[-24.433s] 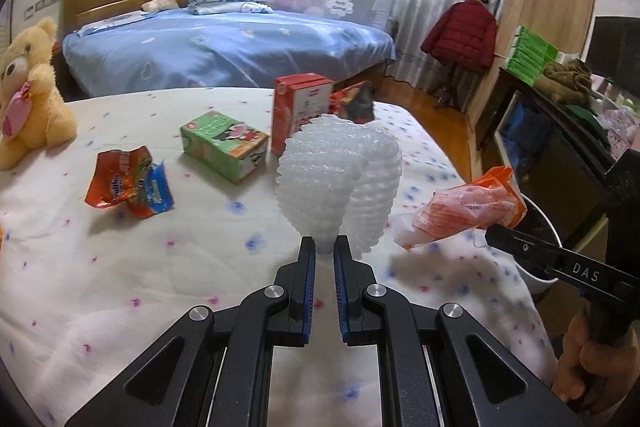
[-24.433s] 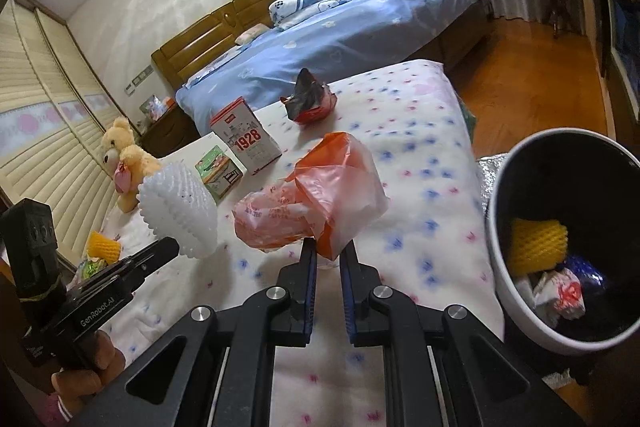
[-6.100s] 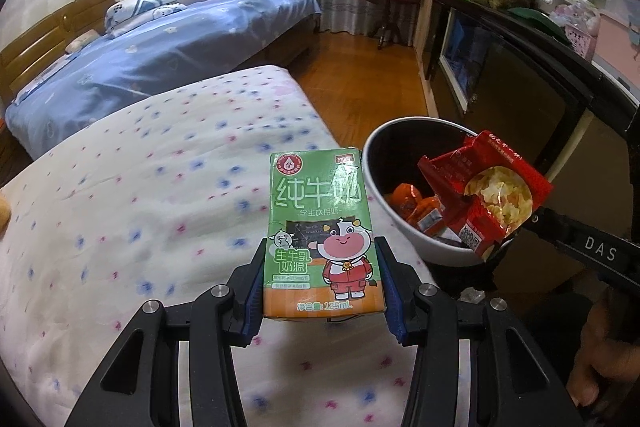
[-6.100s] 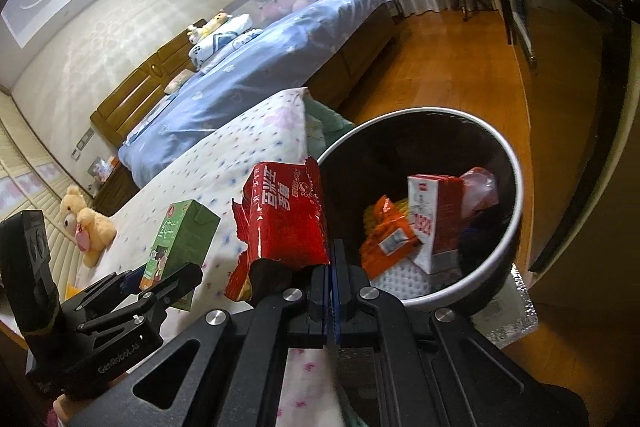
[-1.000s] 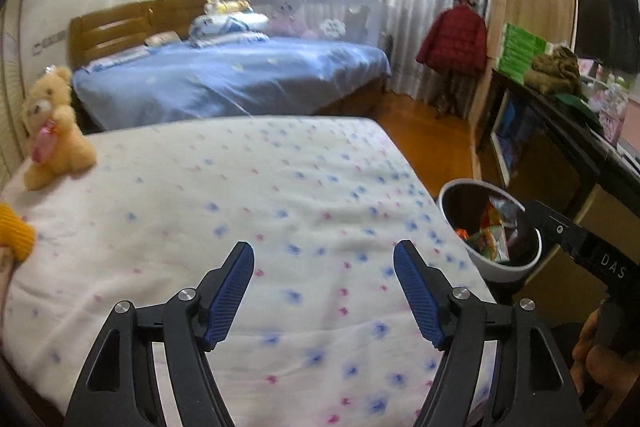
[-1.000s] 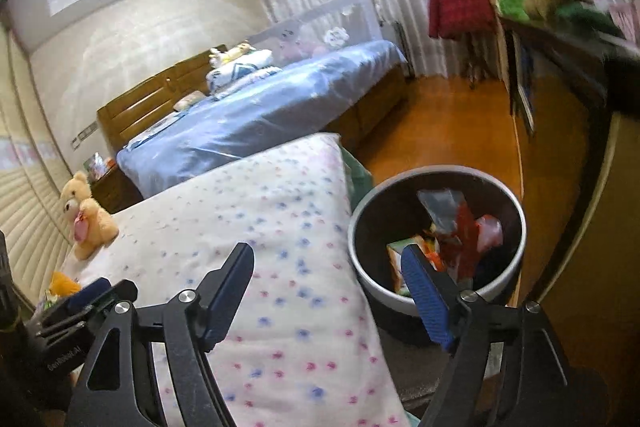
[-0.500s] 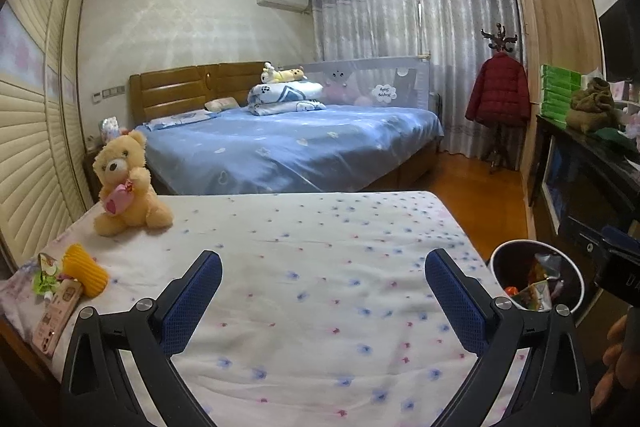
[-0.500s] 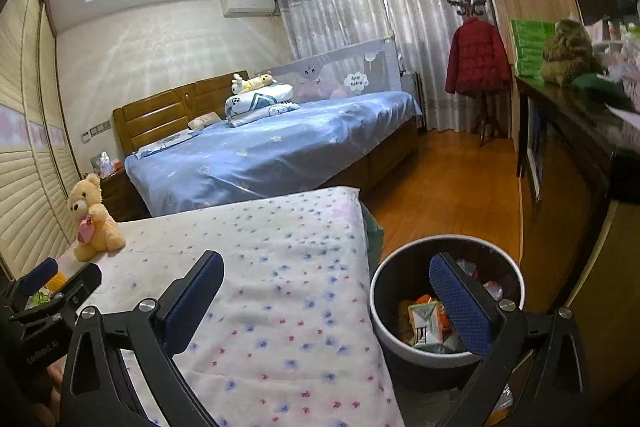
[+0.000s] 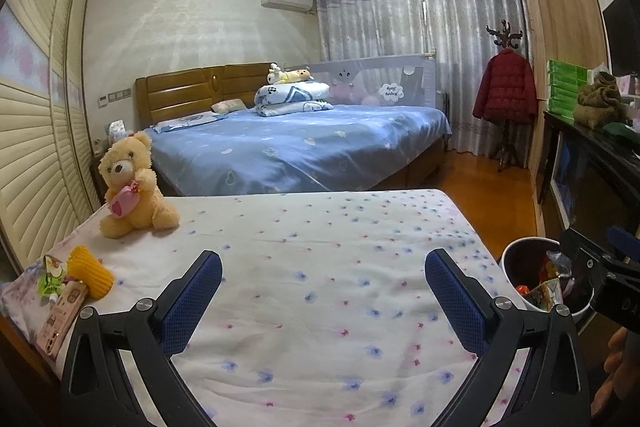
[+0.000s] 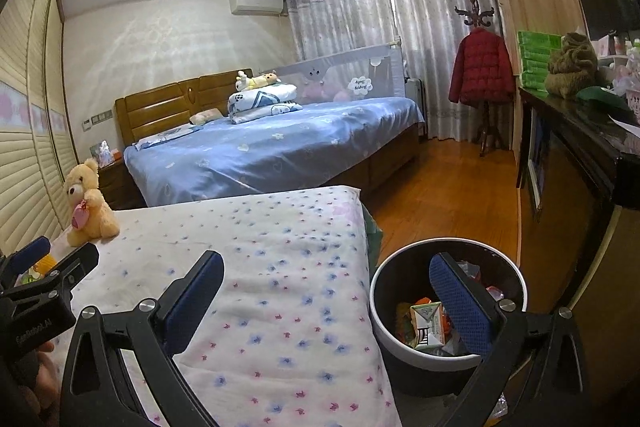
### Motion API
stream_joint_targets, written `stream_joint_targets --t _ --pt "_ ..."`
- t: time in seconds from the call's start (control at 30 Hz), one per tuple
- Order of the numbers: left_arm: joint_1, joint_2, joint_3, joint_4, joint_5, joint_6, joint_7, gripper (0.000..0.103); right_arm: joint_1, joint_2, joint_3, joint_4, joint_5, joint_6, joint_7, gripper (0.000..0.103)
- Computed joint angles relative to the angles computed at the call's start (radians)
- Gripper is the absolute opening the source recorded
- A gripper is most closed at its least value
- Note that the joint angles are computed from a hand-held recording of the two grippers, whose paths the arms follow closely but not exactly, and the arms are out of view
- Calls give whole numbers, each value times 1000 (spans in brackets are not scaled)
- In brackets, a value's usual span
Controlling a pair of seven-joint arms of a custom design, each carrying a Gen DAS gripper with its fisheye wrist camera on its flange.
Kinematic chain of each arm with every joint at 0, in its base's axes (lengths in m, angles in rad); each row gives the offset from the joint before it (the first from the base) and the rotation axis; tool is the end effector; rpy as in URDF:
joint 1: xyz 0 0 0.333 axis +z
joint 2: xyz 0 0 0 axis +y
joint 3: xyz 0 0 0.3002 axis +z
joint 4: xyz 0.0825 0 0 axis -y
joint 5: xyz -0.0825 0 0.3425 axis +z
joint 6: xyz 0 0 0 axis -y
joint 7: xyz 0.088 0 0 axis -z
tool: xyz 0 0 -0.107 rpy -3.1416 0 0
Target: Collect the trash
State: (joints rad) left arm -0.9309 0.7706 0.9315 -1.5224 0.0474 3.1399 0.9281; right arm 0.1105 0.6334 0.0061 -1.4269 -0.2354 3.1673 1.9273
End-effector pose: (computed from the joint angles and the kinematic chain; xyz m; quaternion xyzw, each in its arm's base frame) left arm 0.6748 -0.2072 0.4661 -0.6064 0.5684 -0.3577 0.4257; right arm 0.7120 0.1034 0.4666 -0.6004 0.6029 -0.3218 0.4153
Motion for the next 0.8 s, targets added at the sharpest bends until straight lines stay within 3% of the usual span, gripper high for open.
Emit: stream_joint_targets --t 0.23,0.8 --pt "-5 2 9 -12 -12 15 9 102 24 -6 -30 -6 -13 11 7 103" --pt "2 6 -8 -23 -105 44 98 102 18 -8 -18 -6 -13 5 6 103"
